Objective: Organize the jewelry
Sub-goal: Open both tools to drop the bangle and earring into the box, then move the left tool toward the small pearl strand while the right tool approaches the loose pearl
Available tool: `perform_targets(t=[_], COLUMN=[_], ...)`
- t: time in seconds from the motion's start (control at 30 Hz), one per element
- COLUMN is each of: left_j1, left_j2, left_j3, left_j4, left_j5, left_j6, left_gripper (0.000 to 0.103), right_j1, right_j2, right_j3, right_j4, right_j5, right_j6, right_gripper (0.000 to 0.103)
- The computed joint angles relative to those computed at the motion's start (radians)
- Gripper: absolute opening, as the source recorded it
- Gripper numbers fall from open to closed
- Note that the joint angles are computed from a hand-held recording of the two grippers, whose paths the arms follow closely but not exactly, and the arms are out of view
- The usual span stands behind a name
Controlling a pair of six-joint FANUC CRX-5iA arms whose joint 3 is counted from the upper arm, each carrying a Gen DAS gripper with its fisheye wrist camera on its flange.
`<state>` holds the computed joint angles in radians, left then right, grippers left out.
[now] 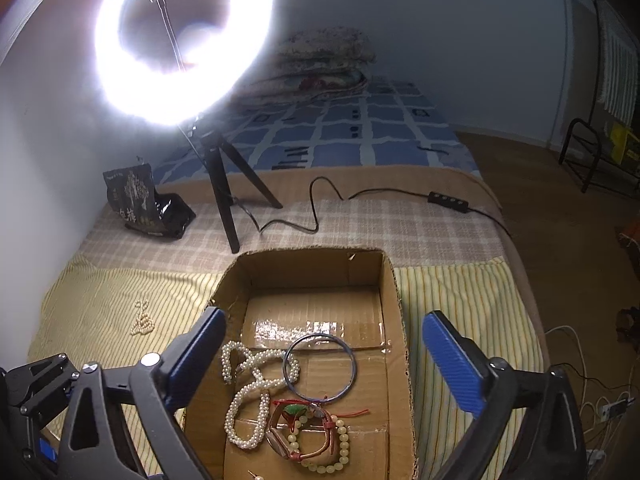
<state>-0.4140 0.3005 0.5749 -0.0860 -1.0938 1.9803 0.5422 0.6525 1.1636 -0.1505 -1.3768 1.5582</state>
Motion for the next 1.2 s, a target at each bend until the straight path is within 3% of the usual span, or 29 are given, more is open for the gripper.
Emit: perform_targets(t=[0.77,1.2], left_j1=[-0.013,0.036], left_j2=[-0.057,-0.154], left_j3=[-0.004,-0.106], left_j4=[-0.072,-0.082], left_j5=[-0.048,-0.025], left_j6=[0.033,0.058], left_gripper=[0.074,0.074], right_j1=[0.069,0.114], right_j2=[-0.1,-0.162], right_j3=[-0.14,-0.228], right_j4=[0.143,0.191], right_j5=[0.09,0.139], right_j6=[-0.056,-0.098], right_gripper=[0.103,0.103])
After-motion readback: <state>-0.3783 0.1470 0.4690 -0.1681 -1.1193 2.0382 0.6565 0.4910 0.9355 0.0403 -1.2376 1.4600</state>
